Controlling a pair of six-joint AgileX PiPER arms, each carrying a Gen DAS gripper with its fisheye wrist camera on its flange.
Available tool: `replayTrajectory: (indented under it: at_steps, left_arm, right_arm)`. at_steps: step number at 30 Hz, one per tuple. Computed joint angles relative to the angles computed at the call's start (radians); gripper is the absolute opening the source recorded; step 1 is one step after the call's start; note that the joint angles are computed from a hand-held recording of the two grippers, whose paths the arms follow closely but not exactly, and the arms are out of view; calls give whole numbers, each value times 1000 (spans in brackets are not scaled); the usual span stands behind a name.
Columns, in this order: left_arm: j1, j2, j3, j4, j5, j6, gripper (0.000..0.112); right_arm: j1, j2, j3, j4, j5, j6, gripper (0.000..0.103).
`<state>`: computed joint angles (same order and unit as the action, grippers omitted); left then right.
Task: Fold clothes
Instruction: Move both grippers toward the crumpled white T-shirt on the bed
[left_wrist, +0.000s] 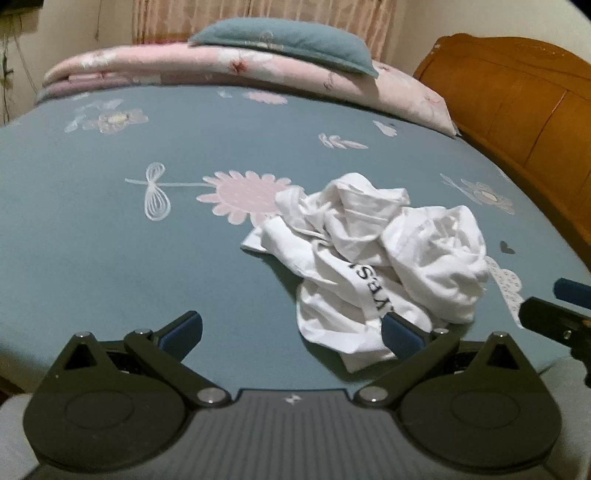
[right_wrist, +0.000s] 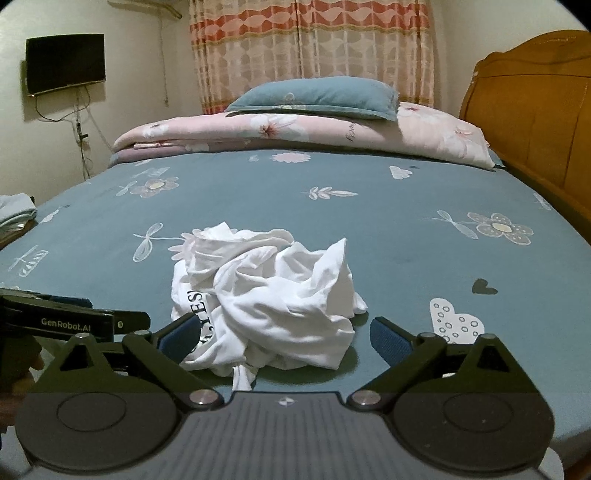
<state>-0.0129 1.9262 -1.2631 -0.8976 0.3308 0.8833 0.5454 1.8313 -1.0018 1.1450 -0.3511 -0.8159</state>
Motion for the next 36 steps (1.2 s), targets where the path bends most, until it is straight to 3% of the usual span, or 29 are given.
replayTrajectory:
  at_steps: [9, 17, 25, 36]
  left_arm:
    - [-25, -53, 22, 68, -26, -23, 102]
    - [-14, -37, 15, -3, -18, 20, 102]
    - [-31, 1, -1, -9, -55, 59, 102]
    - [-18, 75, -66, 70, -9, -66, 102]
  right_arm:
    - [12, -69, 54, -70, -34, 62, 100]
    - [18, -56, 30, 19, -5, -61, 100]
    - [-15, -13, 20, -133, 42, 61, 84]
    - [-48, 29, -6, -210, 92, 126, 80]
